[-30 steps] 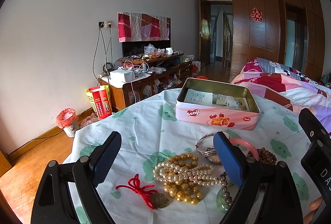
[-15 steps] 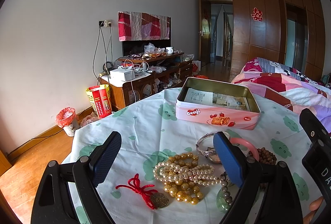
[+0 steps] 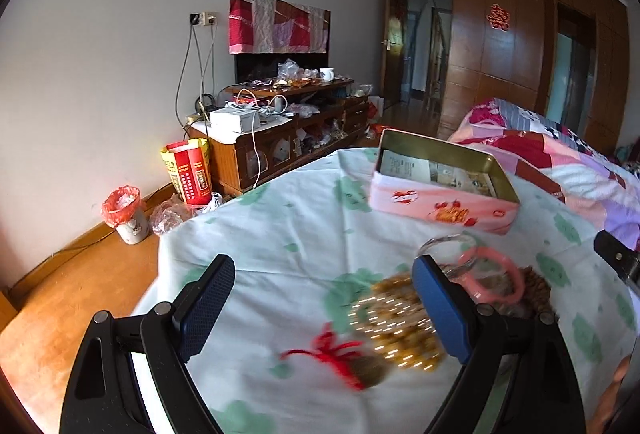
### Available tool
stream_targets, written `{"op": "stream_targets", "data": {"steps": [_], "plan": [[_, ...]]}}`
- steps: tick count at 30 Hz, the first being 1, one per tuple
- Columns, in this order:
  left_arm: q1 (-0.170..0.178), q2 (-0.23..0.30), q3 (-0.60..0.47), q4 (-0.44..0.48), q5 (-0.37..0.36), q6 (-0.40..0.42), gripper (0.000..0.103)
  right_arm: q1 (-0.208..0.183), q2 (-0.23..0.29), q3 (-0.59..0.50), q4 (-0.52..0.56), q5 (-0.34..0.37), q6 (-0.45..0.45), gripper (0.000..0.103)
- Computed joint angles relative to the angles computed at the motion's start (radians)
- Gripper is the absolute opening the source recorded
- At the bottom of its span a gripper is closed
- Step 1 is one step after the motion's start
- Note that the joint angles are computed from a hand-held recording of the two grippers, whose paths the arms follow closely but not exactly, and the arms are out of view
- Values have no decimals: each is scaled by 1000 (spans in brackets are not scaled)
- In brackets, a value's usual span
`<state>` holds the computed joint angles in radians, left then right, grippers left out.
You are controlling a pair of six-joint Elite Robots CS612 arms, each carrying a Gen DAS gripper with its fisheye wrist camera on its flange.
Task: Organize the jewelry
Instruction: 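Lower the left tool onto the red string knot and close it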
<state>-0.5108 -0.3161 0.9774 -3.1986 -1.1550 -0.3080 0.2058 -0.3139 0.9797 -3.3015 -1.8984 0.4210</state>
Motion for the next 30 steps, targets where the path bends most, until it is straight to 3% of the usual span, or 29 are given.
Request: {"op": "stream_targets", "data": {"steps": [6, 10, 13, 20, 21, 22, 24, 27, 30], "plan": [[27, -23, 57, 23, -31, 23, 91, -34, -38, 55, 111, 198, 35, 70], [40, -29, 69, 41, -118, 6, 88, -42, -43, 70, 115, 267, 27, 66], [38, -29, 60, 91, -179, 56, 66, -41, -45, 76, 99, 282, 12, 65], [39, -21, 32, 174, -269, 89, 62, -57, -44, 73, 123, 323, 64, 66], [38, -18, 24, 189, -270, 95, 51, -60, -43, 72, 128, 333, 75, 66], [37, -16, 19, 211, -267, 103, 33, -62, -42, 72, 130, 340, 84, 66], [40, -14, 16, 214, -276, 96, 17, -65, -42, 75, 125, 350, 98, 66], [45, -15, 18, 210, -301, 92, 8, -70, -41, 77, 125, 365, 113, 66], [43, -17, 29, 164, -304, 115, 6, -76, -40, 80, 118, 387, 131, 65]]}}
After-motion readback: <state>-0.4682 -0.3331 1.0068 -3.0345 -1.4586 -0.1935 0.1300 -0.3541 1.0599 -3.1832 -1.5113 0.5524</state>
